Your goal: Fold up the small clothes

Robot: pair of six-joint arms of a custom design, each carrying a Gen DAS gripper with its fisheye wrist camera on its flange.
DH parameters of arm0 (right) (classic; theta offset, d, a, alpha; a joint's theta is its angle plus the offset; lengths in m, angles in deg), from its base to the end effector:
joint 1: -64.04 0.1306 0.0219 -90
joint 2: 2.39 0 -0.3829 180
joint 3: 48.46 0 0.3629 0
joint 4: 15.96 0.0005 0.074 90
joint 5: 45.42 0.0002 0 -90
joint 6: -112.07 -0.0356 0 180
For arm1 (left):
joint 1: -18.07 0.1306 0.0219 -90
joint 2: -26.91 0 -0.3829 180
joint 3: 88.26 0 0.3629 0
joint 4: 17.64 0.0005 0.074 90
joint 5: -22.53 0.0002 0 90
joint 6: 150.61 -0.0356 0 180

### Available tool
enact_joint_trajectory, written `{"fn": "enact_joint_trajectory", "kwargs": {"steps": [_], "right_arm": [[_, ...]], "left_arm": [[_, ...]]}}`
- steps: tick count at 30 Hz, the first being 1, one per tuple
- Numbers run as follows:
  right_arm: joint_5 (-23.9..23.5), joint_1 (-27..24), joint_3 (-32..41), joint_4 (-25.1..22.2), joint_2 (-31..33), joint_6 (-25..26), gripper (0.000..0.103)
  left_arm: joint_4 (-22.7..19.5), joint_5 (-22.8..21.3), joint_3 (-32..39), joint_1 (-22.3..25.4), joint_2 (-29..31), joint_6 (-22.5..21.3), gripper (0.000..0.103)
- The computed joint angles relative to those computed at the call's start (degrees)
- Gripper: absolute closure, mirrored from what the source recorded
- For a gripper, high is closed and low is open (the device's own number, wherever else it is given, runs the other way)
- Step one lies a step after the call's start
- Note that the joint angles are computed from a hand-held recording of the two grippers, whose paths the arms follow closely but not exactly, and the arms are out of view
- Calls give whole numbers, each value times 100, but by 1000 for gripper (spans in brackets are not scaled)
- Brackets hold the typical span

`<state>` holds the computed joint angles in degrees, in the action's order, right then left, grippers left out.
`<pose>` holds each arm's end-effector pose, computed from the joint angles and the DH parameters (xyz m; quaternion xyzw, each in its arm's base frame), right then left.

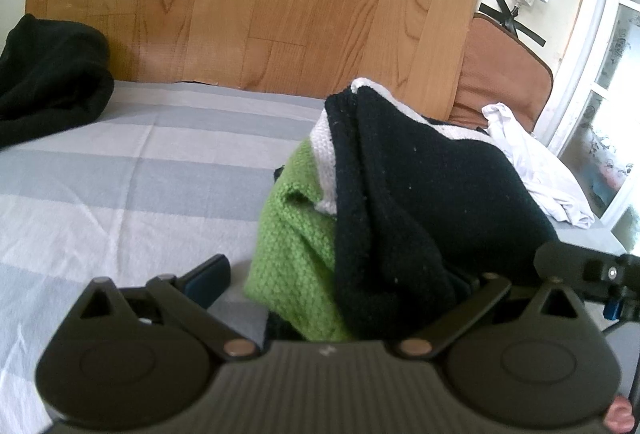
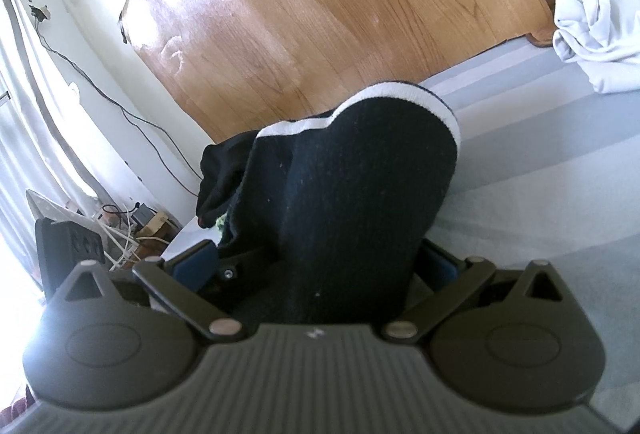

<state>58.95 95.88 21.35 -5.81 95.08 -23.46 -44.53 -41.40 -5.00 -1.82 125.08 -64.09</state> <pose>0.4267 0.2540 0.3090 0.1688 0.7856 0.2879 0.5209 0.4702 -0.1873 0.3455 0.2703 0.8522 -0.2606 0.3644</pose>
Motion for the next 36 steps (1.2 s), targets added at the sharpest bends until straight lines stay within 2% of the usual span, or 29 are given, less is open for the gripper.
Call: {"fn": "enact_joint_trajectory", "kwargs": {"steps": [13, 18, 21, 23, 30, 36], "right_arm": [[-42, -19, -117, 335, -8, -80, 0], [-245, -69, -291, 556, -101, -113, 0], [72, 32, -470, 737, -195, -243, 0], [255, 117, -514, 663, -256, -234, 0], [389, 165, -404, 410, -235, -137, 0], [389, 136, -612, 1023, -207, -257, 0]], "left_arm": [[46, 9, -48, 11, -45, 43, 0], [115, -53, -136, 30, -114, 73, 0], [134, -86, -151, 32, -125, 35, 0], [187, -178, -192, 6, -160, -19, 0], [334, -392, -285, -64, -233, -121, 0], [316, -360, -283, -50, -223, -131, 0]]}}
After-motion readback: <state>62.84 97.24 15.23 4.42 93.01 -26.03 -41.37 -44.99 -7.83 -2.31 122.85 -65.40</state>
